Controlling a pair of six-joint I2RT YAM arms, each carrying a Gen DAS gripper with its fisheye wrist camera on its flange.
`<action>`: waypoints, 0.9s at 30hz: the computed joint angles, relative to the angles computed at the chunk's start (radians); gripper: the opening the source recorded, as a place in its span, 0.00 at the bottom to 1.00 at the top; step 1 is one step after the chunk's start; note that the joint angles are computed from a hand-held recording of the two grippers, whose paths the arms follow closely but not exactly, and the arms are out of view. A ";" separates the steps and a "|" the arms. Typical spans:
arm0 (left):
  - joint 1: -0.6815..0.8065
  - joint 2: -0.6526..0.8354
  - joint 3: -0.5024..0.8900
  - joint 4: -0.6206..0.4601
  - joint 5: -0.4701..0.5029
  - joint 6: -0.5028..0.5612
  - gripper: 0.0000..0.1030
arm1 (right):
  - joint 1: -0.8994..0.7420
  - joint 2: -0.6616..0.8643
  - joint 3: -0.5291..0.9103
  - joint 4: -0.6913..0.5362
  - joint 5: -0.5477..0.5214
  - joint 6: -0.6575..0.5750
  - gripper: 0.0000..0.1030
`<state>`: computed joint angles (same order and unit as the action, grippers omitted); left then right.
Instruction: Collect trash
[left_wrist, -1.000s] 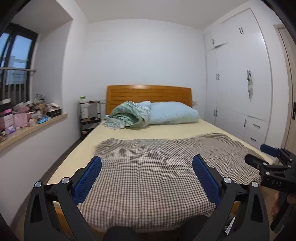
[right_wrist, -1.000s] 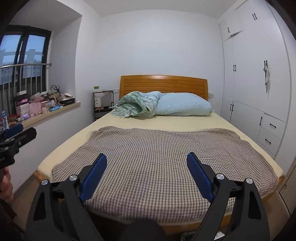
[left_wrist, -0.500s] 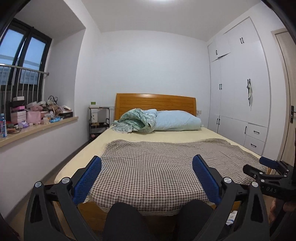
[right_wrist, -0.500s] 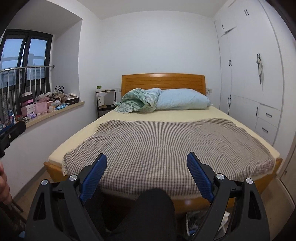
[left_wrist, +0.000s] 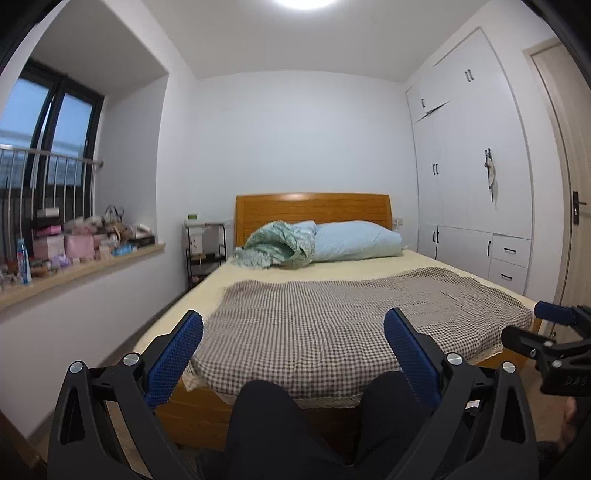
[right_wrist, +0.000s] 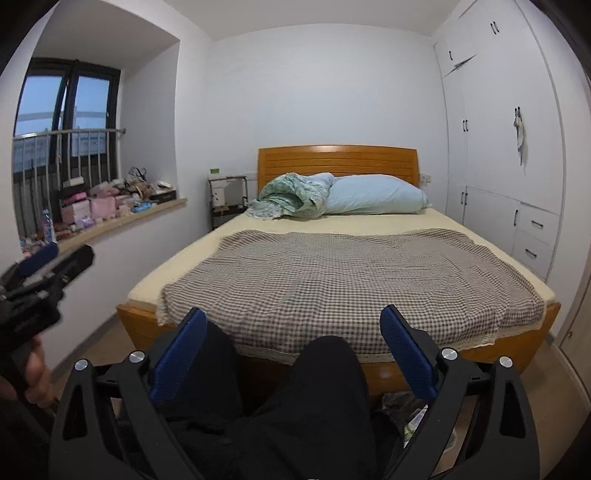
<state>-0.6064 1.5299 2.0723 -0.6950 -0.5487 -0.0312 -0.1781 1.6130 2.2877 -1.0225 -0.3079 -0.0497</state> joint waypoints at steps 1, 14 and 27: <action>-0.007 -0.005 -0.009 0.013 -0.010 0.009 0.92 | 0.000 -0.017 -0.026 0.024 0.001 0.002 0.88; 0.012 0.007 0.010 0.009 0.012 -0.008 0.92 | -0.018 -0.073 -0.160 0.123 0.007 0.025 0.88; 0.031 0.007 0.004 0.009 0.034 -0.015 0.92 | -0.011 -0.110 -0.202 0.134 0.019 0.013 0.88</action>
<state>-0.5752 1.5366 2.0767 -0.6859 -0.5151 -0.0461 -0.1894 1.5034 2.0855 -0.8884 -0.2889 -0.0365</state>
